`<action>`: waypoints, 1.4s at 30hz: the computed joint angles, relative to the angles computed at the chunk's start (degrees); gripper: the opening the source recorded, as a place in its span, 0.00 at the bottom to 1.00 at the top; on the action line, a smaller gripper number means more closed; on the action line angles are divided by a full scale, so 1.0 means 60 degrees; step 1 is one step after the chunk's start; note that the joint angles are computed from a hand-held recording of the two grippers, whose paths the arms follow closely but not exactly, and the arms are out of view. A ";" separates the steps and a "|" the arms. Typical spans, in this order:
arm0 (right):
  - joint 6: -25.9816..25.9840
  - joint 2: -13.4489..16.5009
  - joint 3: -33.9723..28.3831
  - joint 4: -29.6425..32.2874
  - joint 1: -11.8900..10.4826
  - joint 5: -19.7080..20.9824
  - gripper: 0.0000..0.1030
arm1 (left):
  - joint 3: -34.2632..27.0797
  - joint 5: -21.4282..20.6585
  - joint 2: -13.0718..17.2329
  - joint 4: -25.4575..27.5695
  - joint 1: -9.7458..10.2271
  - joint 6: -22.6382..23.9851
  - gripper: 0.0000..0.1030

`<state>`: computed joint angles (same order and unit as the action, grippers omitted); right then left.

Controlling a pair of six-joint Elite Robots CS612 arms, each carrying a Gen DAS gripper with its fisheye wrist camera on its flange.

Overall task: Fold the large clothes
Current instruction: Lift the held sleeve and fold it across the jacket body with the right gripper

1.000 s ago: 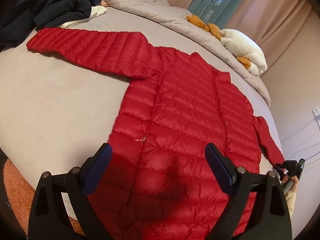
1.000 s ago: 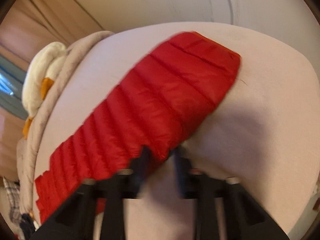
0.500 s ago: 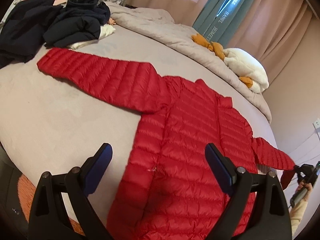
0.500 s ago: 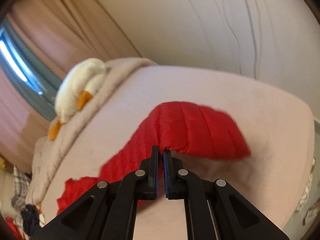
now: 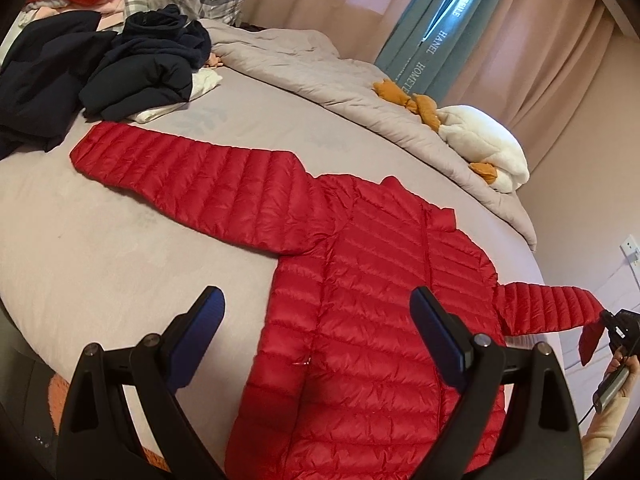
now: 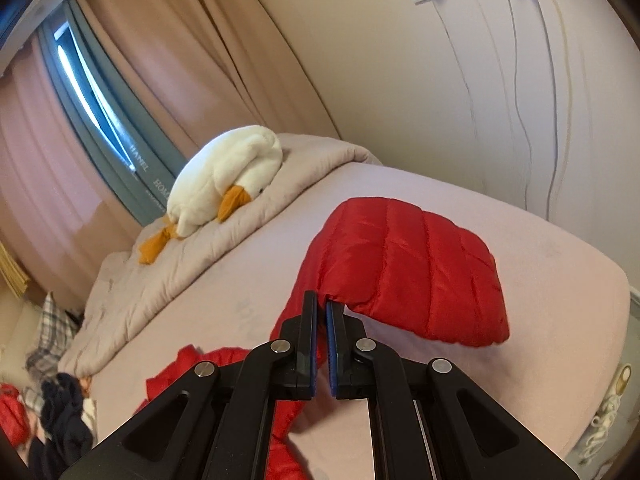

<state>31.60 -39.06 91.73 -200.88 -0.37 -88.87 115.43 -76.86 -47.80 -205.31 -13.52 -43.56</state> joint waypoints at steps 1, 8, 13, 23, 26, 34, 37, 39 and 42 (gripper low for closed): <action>0.0102 0.0037 -0.0049 0.0066 -0.0012 -0.0022 0.06 | -0.0029 -0.0057 0.0005 0.0059 0.0007 0.0031 0.91; 0.0177 0.0043 -0.0079 0.0177 0.0032 -0.0096 0.06 | -0.0209 -0.0382 0.0057 0.0223 0.0053 0.0151 0.91; -0.0569 -0.0101 -0.0214 -0.0173 0.0238 0.0178 0.06 | -0.0270 -0.0421 0.0021 0.0163 0.0058 0.0278 0.91; -0.2424 -0.0016 -0.1001 0.0275 0.0792 0.1077 0.06 | -0.0148 -0.0280 -0.0085 -0.0207 0.0045 0.0494 0.92; -0.2916 0.0100 -0.1230 0.0499 0.0918 0.1469 0.06 | -0.0111 -0.0268 -0.0109 -0.0255 0.0055 0.0480 0.92; -0.4114 0.0408 -0.1803 0.1423 0.1313 0.2442 0.06 | -0.0061 -0.0221 -0.0139 -0.0339 0.0080 0.0492 0.92; -0.4467 0.0443 -0.1858 0.1707 0.1425 0.2734 0.06 | -0.0052 -0.0242 -0.0163 -0.0292 0.0096 0.0517 0.92; -0.4808 0.0498 -0.1944 0.2036 0.1526 0.2895 0.06 | -0.0043 -0.0227 -0.0174 -0.0288 0.0098 0.0564 0.92; -0.5229 0.0531 -0.2014 0.2508 0.1616 0.3035 0.06 | -0.0031 -0.0183 -0.0173 -0.0264 0.0112 0.0580 0.92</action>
